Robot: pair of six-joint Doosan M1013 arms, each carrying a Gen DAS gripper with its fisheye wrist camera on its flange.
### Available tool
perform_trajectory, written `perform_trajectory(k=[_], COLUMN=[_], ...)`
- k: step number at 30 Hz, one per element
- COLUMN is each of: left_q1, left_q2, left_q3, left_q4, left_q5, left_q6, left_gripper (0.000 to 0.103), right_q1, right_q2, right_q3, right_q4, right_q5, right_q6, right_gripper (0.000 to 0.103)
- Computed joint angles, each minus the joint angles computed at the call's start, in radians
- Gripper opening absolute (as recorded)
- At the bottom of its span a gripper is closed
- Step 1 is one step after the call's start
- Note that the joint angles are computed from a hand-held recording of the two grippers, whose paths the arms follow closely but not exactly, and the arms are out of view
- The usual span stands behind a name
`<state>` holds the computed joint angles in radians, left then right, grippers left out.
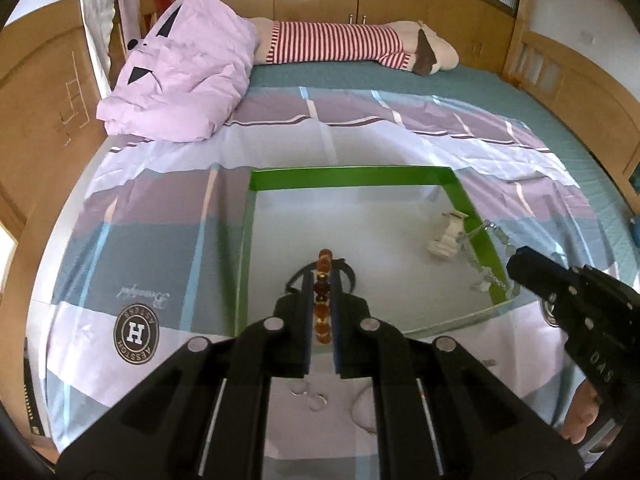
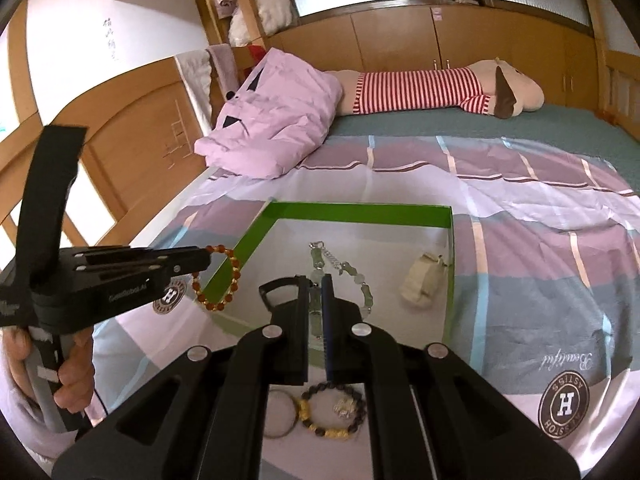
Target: Organize jewelry
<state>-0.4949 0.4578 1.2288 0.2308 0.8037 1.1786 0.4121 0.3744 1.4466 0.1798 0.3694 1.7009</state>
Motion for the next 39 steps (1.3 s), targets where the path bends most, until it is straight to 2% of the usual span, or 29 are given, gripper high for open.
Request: perform_trajectory(k=[8, 19, 20, 21, 22, 24, 26, 29, 31, 32, 33, 34, 35, 37, 39], left_q1=[0.012, 0.016, 0.017, 0.019, 0.02, 0.025, 0.031, 0.033, 0.028, 0.021, 0.015, 0.007, -0.003, -0.012, -0.016], left_q2=[0.032, 0.068, 0.069, 0.07, 0.068, 0.061, 0.055, 0.041, 0.02, 0.004, -0.005, -0.011, -0.008, 0.006, 0.028], left_q3=[-0.032, -0.063, -0.063, -0.065, -0.063, -0.056, -0.057, -0.053, -0.029, -0.002, 0.017, 0.035, 0.047, 0.051, 0.04], left_q4=[-0.016, -0.045, -0.045, -0.044, -0.045, -0.049, -0.071, -0.101, -0.106, -0.091, -0.074, -0.05, -0.027, -0.01, -0.022], left_q5=[0.017, 0.057, 0.059, 0.065, 0.061, 0.053, 0.064, 0.089, 0.099, 0.099, 0.099, 0.105, 0.128, 0.165, 0.205], left_q6=[-0.014, -0.004, -0.011, -0.018, -0.023, -0.034, -0.031, -0.017, 0.001, 0.008, 0.009, 0.005, 0.015, 0.028, 0.039], left_gripper=[0.007, 0.008, 0.017, 0.034, 0.039, 0.04, 0.04, 0.04, 0.044, 0.051, 0.056, 0.056, 0.056, 0.056, 0.056], right_q1=[-0.003, -0.007, -0.007, -0.005, -0.004, -0.006, -0.01, -0.022, -0.028, -0.026, -0.02, -0.009, 0.011, 0.029, 0.026], right_q2=[0.04, 0.051, 0.052, 0.052, 0.051, 0.043, 0.037, 0.016, 0.001, 0.001, 0.01, 0.021, 0.04, 0.067, 0.091], right_q3=[-0.031, -0.039, -0.04, -0.041, -0.041, -0.031, -0.028, -0.007, 0.007, 0.003, -0.015, -0.035, -0.06, -0.084, -0.1], right_q4=[-0.057, -0.08, -0.078, -0.093, -0.101, -0.082, -0.045, 0.113, 0.226, 0.245, 0.214, 0.151, 0.035, -0.068, -0.055], right_q5=[0.047, 0.074, 0.077, 0.083, 0.083, 0.067, 0.071, 0.085, 0.141, 0.199, 0.268, 0.319, 0.375, 0.416, 0.457], right_q6=[0.069, 0.096, 0.092, 0.104, 0.115, 0.113, 0.081, -0.063, -0.19, -0.224, -0.218, -0.182, -0.109, -0.035, -0.019], right_gripper=[0.005, 0.006, 0.006, 0.013, 0.026, 0.034, 0.034, 0.034, 0.034, 0.034, 0.034, 0.034, 0.034, 0.034, 0.034])
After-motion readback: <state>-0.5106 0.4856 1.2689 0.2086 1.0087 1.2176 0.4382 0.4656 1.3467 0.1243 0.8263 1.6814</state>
